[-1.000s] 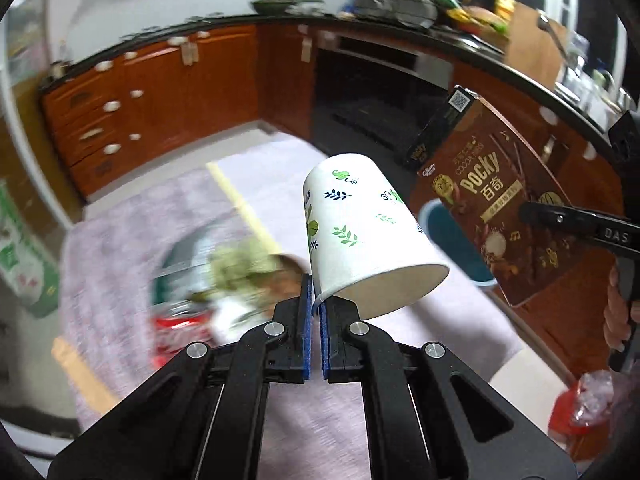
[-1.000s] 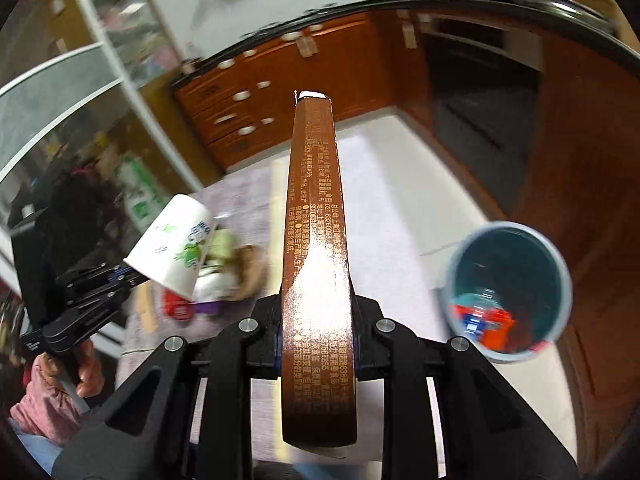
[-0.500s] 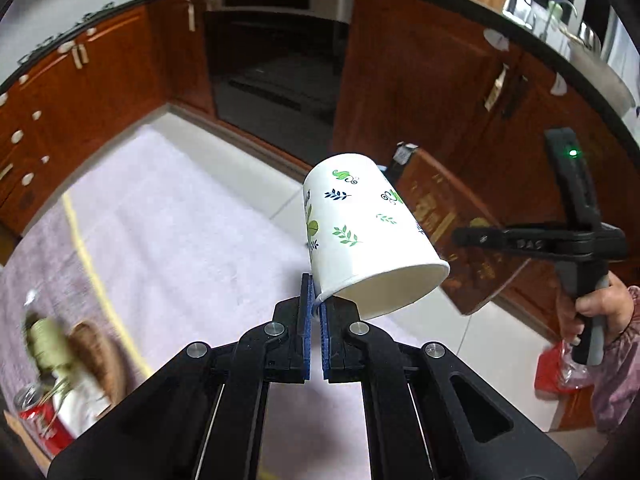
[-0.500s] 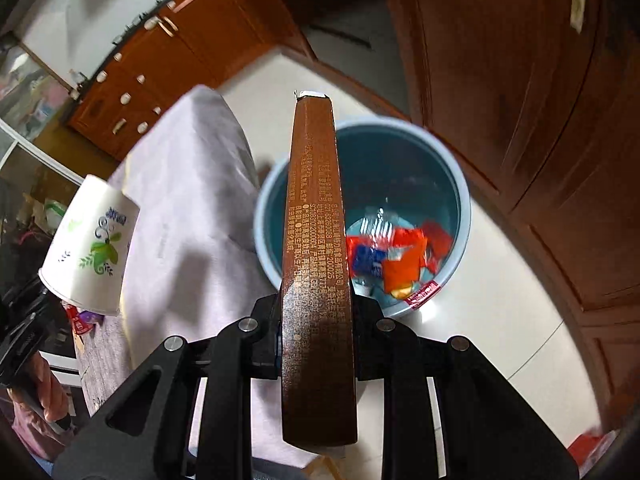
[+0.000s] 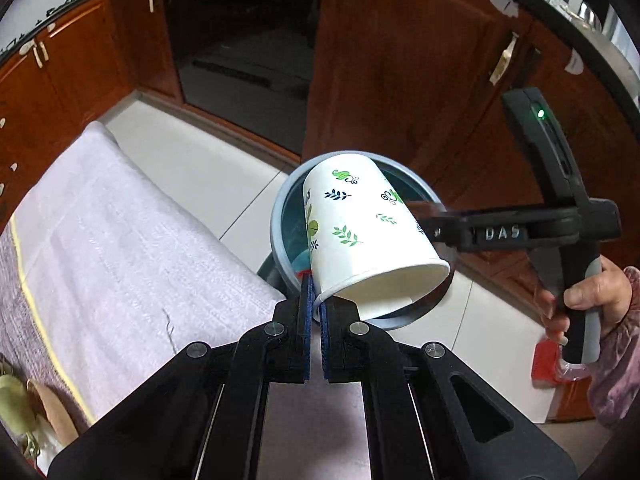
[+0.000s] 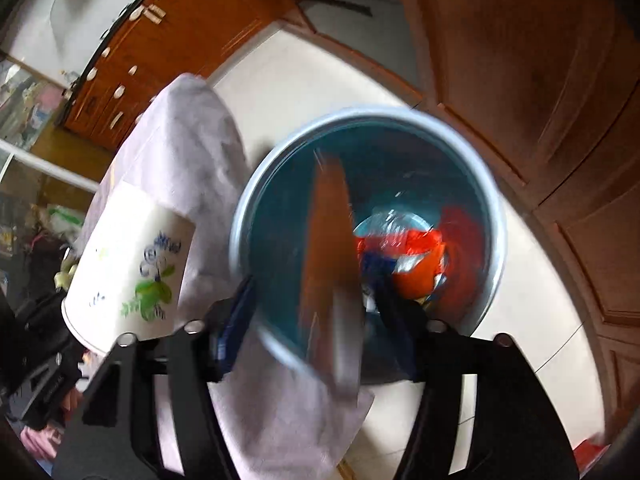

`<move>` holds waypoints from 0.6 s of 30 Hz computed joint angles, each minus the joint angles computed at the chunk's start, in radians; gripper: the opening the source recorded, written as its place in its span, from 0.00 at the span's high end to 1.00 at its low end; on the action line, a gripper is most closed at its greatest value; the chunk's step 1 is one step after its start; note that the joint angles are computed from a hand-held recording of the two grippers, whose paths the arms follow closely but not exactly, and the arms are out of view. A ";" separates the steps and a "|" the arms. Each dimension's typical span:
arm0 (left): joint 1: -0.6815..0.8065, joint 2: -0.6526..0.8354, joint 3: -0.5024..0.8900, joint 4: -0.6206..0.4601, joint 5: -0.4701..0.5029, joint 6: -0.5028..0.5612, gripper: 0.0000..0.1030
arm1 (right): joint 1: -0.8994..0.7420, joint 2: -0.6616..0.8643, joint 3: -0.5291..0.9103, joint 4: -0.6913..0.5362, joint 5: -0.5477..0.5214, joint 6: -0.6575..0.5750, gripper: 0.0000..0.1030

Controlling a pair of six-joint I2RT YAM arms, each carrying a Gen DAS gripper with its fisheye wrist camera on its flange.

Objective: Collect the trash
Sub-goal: 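Carry Pocky box and paper cup over the bin and open both tools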

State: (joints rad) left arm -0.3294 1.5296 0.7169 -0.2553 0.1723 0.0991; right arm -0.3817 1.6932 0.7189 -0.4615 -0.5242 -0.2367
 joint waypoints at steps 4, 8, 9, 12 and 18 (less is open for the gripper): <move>-0.003 0.056 0.017 0.020 0.011 0.003 0.96 | -0.024 -0.001 -0.007 0.039 0.024 0.038 0.32; -0.025 0.103 0.036 0.037 0.012 -0.002 0.96 | -0.067 -0.025 -0.019 0.049 0.040 0.039 0.26; -0.034 0.117 0.042 0.043 0.008 -0.003 0.96 | -0.081 -0.024 -0.017 0.042 0.040 0.030 0.23; -0.064 0.165 0.057 0.063 -0.013 -0.008 0.96 | -0.105 -0.049 -0.022 0.032 0.054 0.031 0.20; -0.128 0.289 0.155 0.042 -0.034 -0.044 0.94 | -0.137 -0.104 -0.033 0.000 0.055 0.011 0.17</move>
State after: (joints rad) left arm -0.4572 1.8185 0.8722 -0.2134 0.1382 0.0554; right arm -0.5187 1.5894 0.6857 -0.4615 -0.4693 -0.2255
